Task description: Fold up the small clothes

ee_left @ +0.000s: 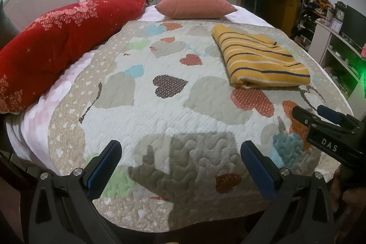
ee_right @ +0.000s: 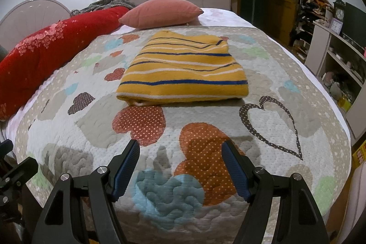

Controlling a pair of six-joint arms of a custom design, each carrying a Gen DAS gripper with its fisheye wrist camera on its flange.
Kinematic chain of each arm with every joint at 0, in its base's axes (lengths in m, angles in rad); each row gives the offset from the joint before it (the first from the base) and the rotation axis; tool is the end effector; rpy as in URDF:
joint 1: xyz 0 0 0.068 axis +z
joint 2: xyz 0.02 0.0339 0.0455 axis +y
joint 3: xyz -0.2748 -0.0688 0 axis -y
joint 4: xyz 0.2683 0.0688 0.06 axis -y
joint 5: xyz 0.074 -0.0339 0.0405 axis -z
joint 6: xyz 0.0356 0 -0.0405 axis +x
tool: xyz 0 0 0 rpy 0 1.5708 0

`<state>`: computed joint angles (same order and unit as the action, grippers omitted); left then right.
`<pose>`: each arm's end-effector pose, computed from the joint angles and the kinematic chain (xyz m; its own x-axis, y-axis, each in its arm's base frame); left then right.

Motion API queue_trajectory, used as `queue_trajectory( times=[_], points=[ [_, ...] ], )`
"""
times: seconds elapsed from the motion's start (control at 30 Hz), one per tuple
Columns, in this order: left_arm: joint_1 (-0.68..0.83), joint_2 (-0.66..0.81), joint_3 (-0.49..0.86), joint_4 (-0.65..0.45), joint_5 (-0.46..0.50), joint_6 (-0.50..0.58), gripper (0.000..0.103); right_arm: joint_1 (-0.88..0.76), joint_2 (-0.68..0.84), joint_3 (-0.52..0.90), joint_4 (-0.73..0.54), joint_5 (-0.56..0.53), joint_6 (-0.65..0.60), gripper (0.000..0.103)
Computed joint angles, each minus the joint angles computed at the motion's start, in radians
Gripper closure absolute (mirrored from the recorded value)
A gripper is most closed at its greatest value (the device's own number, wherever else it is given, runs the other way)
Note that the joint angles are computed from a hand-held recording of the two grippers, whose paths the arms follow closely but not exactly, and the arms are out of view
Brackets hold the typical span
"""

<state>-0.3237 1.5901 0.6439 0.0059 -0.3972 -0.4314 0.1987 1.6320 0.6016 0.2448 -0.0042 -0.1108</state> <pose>0.2830 -0.0804 0.1194 -0.7279 -0.1625 -0.6662 -0.2502 0.9675 0.0373 0.2978 0.0601 0.1111 -0.6669 -0.2471 -0.7030 -0.2757 0.9583 -0.0752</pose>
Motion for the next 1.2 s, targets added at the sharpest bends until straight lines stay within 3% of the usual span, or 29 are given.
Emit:
queue_trajectory(
  times=[1.2],
  points=[
    [0.016,0.015,-0.004,0.002,0.016,-0.018,0.000,0.051,0.017,-0.026,0.037,0.039,-0.026,0.024]
  ],
)
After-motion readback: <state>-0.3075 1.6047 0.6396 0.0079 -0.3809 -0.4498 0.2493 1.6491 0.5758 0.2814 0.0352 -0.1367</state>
